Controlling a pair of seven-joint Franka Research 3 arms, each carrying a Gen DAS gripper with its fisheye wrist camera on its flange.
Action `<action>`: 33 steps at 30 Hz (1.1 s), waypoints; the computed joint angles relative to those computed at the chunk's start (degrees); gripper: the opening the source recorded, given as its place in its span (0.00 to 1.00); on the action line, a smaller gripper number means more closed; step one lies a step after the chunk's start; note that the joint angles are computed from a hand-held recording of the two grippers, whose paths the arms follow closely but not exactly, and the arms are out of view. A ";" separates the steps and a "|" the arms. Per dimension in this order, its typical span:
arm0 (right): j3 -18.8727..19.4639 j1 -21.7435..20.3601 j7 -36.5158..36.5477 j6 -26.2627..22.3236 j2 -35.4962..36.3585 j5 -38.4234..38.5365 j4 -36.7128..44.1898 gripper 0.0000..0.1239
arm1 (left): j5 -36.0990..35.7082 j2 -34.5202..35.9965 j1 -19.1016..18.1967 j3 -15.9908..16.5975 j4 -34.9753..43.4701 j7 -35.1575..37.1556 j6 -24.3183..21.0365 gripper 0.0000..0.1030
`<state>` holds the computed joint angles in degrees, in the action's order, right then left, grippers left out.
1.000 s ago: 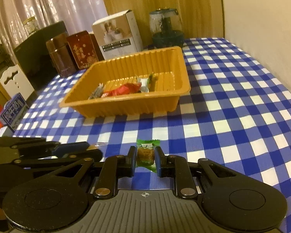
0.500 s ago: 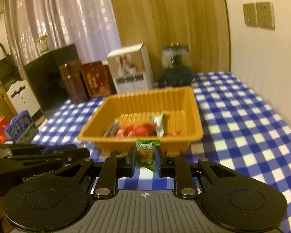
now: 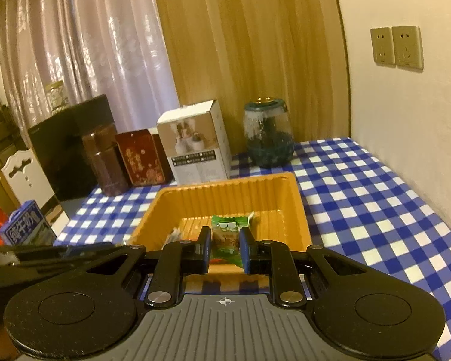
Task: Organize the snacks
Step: 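Carry both candies over the orange tray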
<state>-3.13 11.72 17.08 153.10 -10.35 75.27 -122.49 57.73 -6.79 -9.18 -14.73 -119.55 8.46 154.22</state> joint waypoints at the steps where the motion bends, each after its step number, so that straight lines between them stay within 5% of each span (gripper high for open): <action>1: 0.15 0.07 0.26 0.25 0.37 -0.07 0.45 0.16 | -0.22 0.11 0.04 0.12 0.08 0.21 0.07 0.19; 33: 5.82 -3.36 17.66 -0.78 18.16 -9.37 20.21 0.16 | -7.33 12.20 1.80 6.84 12.28 9.77 5.16 0.19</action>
<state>2.69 8.36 34.73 152.32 7.81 65.91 -102.28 50.40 5.41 -7.39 -7.89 -107.27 18.23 159.38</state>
